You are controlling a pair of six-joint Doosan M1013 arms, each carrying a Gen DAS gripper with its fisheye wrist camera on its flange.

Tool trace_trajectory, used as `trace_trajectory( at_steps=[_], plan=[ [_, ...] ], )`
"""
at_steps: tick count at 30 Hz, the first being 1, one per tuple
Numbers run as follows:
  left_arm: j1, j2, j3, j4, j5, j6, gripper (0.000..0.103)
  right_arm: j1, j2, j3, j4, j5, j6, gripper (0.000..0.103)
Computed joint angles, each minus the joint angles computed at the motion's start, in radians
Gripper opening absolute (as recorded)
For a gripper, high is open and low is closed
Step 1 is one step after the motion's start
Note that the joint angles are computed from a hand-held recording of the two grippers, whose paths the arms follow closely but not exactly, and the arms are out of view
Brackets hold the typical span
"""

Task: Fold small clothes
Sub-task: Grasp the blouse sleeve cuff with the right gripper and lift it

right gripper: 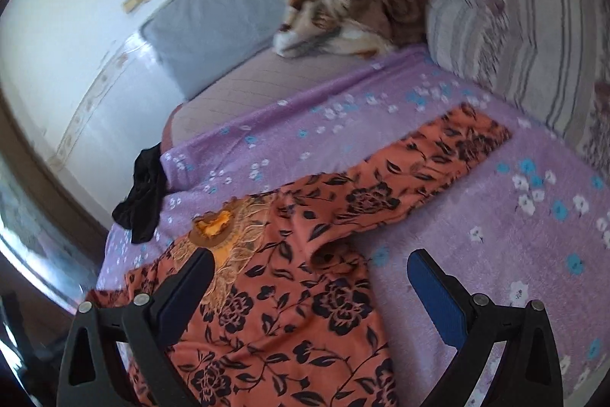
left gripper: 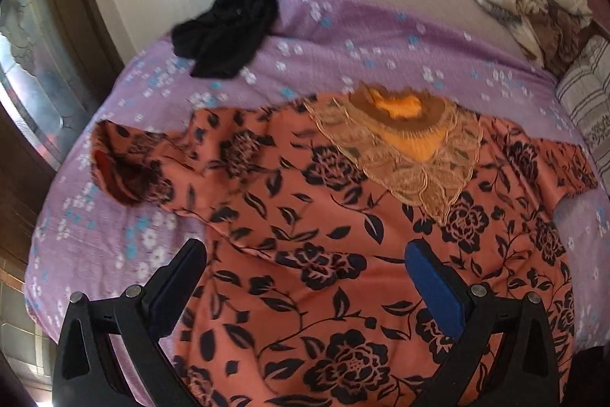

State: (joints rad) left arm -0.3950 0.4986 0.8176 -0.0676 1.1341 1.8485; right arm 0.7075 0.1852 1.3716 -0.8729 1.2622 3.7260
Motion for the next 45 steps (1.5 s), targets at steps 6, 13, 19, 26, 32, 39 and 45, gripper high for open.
trace_trajectory(
  at_steps=[6, 13, 19, 26, 32, 39, 45],
  plan=[
    [-0.027, 0.035, 0.059, 0.044, 0.094, 0.094, 0.103, -0.095, -0.168, 0.274, 0.0, -0.185, 0.415, 0.09],
    [-0.005, 0.104, -0.031, -0.039, 0.243, 0.089, 0.103, -0.227, -0.217, 0.373, 0.106, -0.304, 0.428, 0.074],
    [-0.002, 0.099, -0.023, -0.046, 0.195, 0.077, 0.103, -0.277, -0.183, 0.354, 0.074, -0.242, 0.305, 0.065],
    [0.003, 0.082, 0.0, -0.073, 0.192, 0.101, 0.103, -0.289, -0.154, 0.327, 0.02, -0.227, 0.234, 0.007],
    [0.014, 0.075, -0.017, -0.009, 0.116, 0.07, 0.103, -0.204, -0.093, 0.179, -0.295, -0.342, 0.198, 0.007],
    [0.048, 0.058, -0.022, 0.082, 0.011, -0.006, 0.103, -0.159, 0.091, -0.109, -0.323, -0.586, -0.047, 0.007],
    [0.102, 0.073, -0.065, 0.128, -0.004, -0.091, 0.103, -0.153, 0.315, -0.444, 0.102, -0.627, -0.551, 0.007]
  ],
)
